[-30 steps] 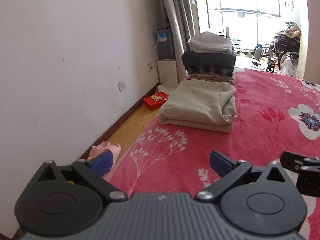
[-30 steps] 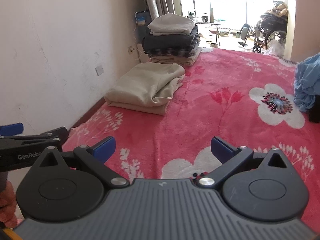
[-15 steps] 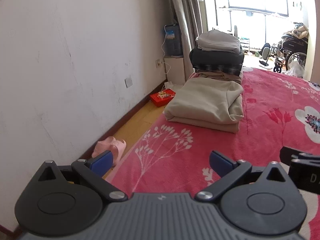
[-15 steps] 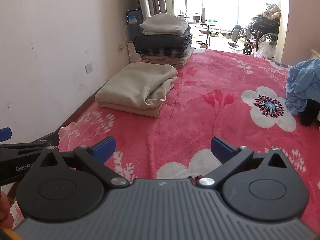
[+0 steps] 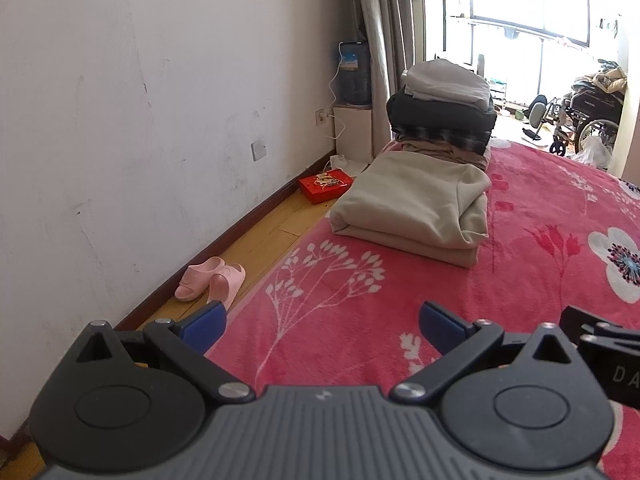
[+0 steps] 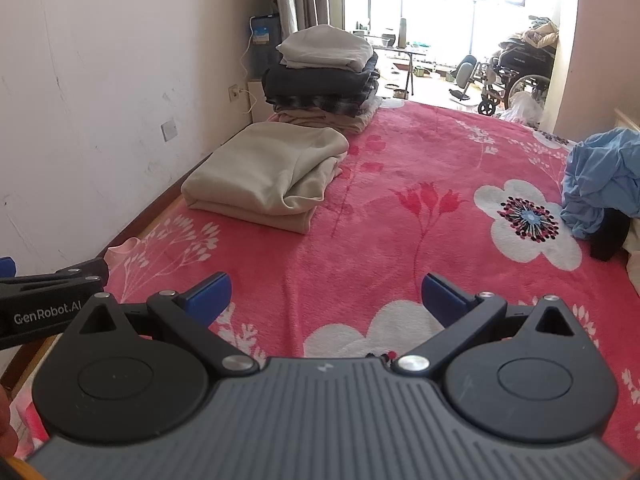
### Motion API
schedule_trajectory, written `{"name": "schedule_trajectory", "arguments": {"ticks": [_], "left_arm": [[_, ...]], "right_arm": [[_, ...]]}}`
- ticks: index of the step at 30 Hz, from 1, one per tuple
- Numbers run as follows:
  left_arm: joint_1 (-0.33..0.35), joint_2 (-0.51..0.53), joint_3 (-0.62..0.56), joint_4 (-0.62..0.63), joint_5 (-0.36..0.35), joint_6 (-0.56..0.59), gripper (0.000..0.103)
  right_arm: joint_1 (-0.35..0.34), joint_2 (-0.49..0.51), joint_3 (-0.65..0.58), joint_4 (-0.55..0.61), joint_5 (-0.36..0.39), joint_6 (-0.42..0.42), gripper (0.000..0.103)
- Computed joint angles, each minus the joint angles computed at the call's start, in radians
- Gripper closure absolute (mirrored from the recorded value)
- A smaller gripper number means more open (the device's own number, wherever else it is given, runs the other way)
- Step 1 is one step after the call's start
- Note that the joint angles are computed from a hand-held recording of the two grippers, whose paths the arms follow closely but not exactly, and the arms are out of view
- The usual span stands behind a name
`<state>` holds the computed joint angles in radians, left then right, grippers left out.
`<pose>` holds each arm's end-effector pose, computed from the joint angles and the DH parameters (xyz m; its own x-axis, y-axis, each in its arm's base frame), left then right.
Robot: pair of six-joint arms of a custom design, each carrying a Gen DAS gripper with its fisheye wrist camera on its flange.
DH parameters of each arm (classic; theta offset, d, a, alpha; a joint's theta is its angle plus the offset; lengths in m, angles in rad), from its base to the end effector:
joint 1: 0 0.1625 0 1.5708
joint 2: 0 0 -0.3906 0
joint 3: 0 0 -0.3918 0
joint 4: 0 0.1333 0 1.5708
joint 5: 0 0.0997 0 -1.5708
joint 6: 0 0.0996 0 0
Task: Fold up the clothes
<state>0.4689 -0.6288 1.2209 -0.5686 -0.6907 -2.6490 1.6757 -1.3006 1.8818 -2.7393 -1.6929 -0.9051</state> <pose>-0.4182 -0.4473 0.0754 -0.3421 -0.8026 -0.4887 0.2074 0.4428 -0.8723 0.1801 -0.5537 0.2968 -0.5455 -0.6738 0.4984 -0.8357 0.4823 -0.2625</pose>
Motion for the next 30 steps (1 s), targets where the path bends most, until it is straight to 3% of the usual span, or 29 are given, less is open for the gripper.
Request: {"name": "schedule_trajectory", "arguments": {"ticks": [30], "left_arm": [[-0.009, -0.007, 0.010, 0.017, -0.006, -0.005, 0.000]], "right_arm": [[0.008, -0.005, 0.013, -0.013, -0.003, -0.011, 0.001]]}}
